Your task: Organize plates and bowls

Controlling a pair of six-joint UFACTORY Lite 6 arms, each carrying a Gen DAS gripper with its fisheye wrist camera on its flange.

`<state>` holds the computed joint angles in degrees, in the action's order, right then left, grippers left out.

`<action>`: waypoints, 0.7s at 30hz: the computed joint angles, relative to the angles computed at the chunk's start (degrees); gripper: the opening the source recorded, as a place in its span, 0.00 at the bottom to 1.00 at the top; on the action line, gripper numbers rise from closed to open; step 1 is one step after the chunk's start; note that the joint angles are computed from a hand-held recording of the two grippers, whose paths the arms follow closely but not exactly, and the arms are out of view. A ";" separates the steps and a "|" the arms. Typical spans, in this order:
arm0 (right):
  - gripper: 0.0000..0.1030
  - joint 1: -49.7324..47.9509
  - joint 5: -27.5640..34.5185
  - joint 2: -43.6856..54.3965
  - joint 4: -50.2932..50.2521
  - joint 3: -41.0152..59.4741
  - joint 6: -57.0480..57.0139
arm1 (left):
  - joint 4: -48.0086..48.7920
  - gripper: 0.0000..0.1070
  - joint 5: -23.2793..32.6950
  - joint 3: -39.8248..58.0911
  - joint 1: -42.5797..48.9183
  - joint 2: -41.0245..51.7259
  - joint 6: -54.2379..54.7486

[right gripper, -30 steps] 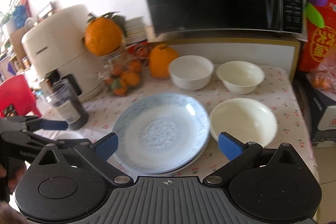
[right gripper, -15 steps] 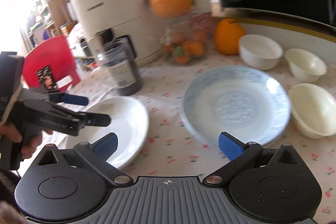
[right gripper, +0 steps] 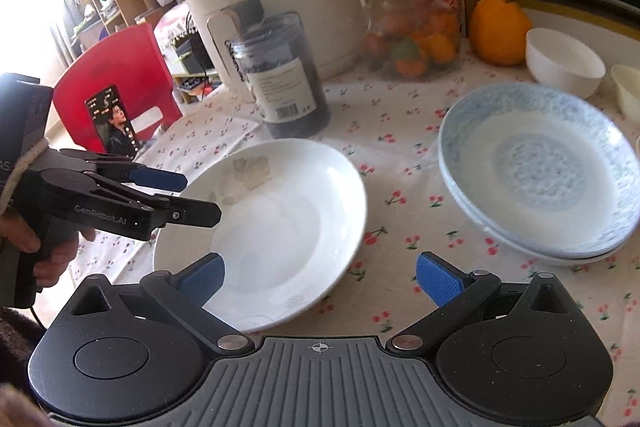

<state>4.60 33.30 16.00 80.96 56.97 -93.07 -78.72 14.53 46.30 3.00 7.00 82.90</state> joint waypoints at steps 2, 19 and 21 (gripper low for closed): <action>1.00 1.04 -0.90 0.45 0.18 0.25 0.51 | 0.98 0.63 1.33 -0.10 1.06 0.08 -0.68; 0.84 6.07 -6.44 0.58 1.85 -0.07 -1.13 | 4.80 0.32 5.23 -1.09 3.19 0.31 -0.37; 0.79 6.28 -6.54 0.22 1.71 -0.38 -1.36 | 4.57 0.31 4.61 -1.18 2.81 0.18 -0.02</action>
